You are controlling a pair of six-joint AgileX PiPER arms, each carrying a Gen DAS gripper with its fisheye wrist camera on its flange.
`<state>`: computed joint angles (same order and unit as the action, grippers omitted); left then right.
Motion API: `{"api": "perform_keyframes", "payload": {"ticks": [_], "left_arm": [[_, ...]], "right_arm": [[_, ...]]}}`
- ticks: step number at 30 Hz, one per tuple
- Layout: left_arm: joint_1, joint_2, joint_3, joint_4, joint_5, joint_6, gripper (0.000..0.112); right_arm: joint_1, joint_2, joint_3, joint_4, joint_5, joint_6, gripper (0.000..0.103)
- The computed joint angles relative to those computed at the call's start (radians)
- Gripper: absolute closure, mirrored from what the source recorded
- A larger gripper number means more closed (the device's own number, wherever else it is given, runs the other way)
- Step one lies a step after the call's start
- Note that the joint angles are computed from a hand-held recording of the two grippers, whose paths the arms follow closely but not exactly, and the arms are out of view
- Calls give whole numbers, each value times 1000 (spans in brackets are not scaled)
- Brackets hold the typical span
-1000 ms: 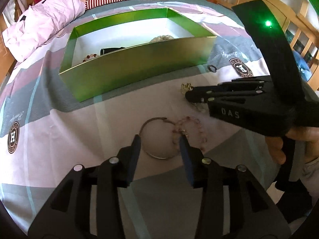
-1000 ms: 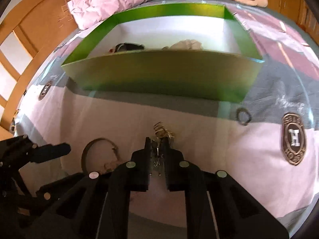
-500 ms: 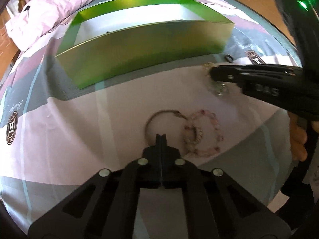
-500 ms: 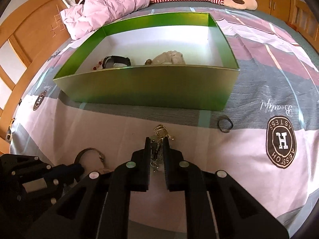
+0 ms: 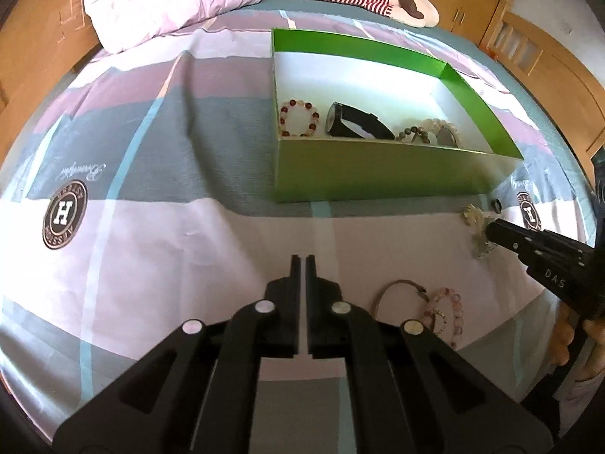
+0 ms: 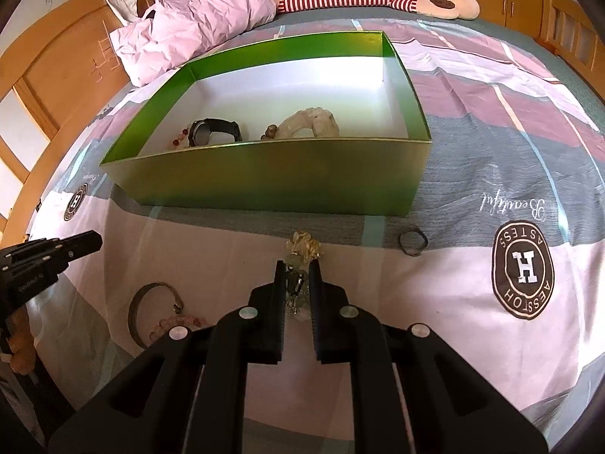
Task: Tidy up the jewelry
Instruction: 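Grasp the gold charm bracelet with the right tool, then open the right tool over the charm bracelet while the left tool approaches the silver bangle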
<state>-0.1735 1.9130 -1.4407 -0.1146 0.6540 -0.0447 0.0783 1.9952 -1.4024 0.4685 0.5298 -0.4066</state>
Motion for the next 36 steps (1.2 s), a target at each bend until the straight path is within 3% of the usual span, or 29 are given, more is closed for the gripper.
{"api": "perform_keyframes", "payload": {"ticks": [4, 6, 11, 14, 21, 24, 27, 32, 36], "left_arm": [[-48, -5, 27, -25, -13, 48, 105], [-86, -19, 57, -32, -41, 76, 91], [-176, -39, 113, -46, -106, 144, 72], [-231, -33, 129, 18, -134, 114, 58], [-269, 21, 103, 114, -106, 45, 50], [-257, 53, 57, 248, -49, -92, 53], [-197, 70, 29, 194, -33, -92, 52], [-134, 47, 16, 287, -45, -241, 57], [-77, 21, 26, 147, -62, -164, 55]], "right_arm": [[-7, 3, -10, -12, 14, 22, 88], [-13, -3, -4, -7, 8, 27, 82], [-18, -17, 10, -16, -9, 41, 64], [-21, -16, 11, -9, -3, 40, 61], [-19, -7, 2, -27, 15, 65, 61], [-17, -7, 2, -30, 15, 66, 61], [-18, -8, 3, -25, 18, 62, 61], [-22, -22, 16, -17, 8, 48, 61], [-25, -23, 18, -14, 12, 42, 61]]}}
